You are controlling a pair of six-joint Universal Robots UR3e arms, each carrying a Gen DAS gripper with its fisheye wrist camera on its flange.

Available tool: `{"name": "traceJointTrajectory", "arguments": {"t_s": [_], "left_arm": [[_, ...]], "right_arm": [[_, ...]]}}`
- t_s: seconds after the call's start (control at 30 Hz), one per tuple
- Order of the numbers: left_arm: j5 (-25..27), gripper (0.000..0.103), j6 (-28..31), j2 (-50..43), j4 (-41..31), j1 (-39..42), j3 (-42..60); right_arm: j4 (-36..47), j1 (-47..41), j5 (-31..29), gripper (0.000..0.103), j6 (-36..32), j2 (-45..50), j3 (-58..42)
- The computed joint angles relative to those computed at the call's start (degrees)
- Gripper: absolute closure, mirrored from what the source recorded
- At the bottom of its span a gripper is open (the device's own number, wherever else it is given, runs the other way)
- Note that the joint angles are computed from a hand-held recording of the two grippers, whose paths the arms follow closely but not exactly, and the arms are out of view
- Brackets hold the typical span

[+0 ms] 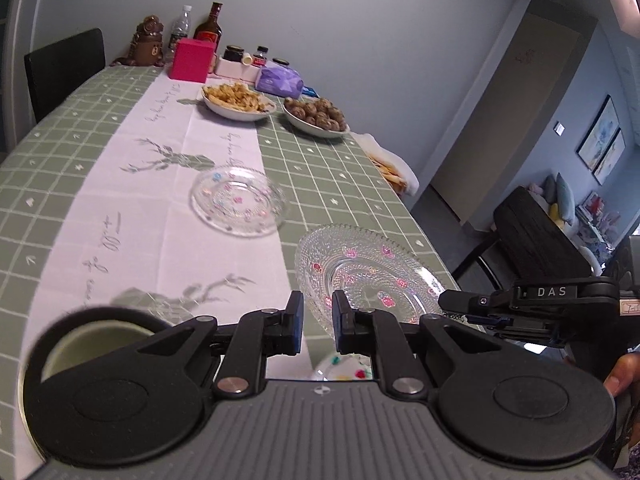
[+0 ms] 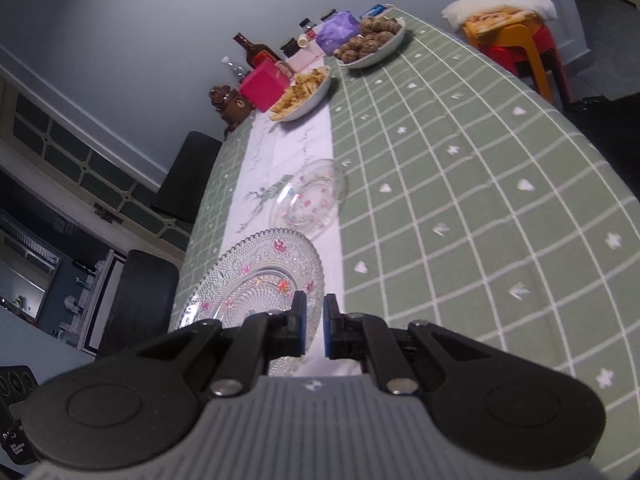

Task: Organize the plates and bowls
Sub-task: 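Carry the glass plate with both tools and lower it onto the painted plate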

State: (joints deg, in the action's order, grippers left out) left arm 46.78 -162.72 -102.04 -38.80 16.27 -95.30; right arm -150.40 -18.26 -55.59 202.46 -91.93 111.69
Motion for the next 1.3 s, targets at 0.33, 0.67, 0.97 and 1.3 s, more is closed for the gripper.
{"name": "traceJointTrajectory", "arguments": {"t_s": [0.33,0.67,0.97,1.3], "left_arm": [[1.42,0.087,-0.58,4.02,3.41,-2.68,-10.7],[2.74,0.087,-1.44,4.08,5.67,-3.0,-15.13],[4.57,0.087,-1.35,2.82,7.39,-4.27,-16.78],[6.62,0.087,-1.14,1.72,11.53,-4.85,-18.17]], "right_arm": [[7.53,-7.42,1.02,0.097,-6.13,-10.75,11.78],[11.36,-8.37,0.65,0.096,-10.31,-11.19,13.94],[11.39,-6.87,-2.55,0.096,-12.43,-9.88,13.51],[9.65,-1.84,-7.32,0.093,-13.06,-5.49,10.66]]}}
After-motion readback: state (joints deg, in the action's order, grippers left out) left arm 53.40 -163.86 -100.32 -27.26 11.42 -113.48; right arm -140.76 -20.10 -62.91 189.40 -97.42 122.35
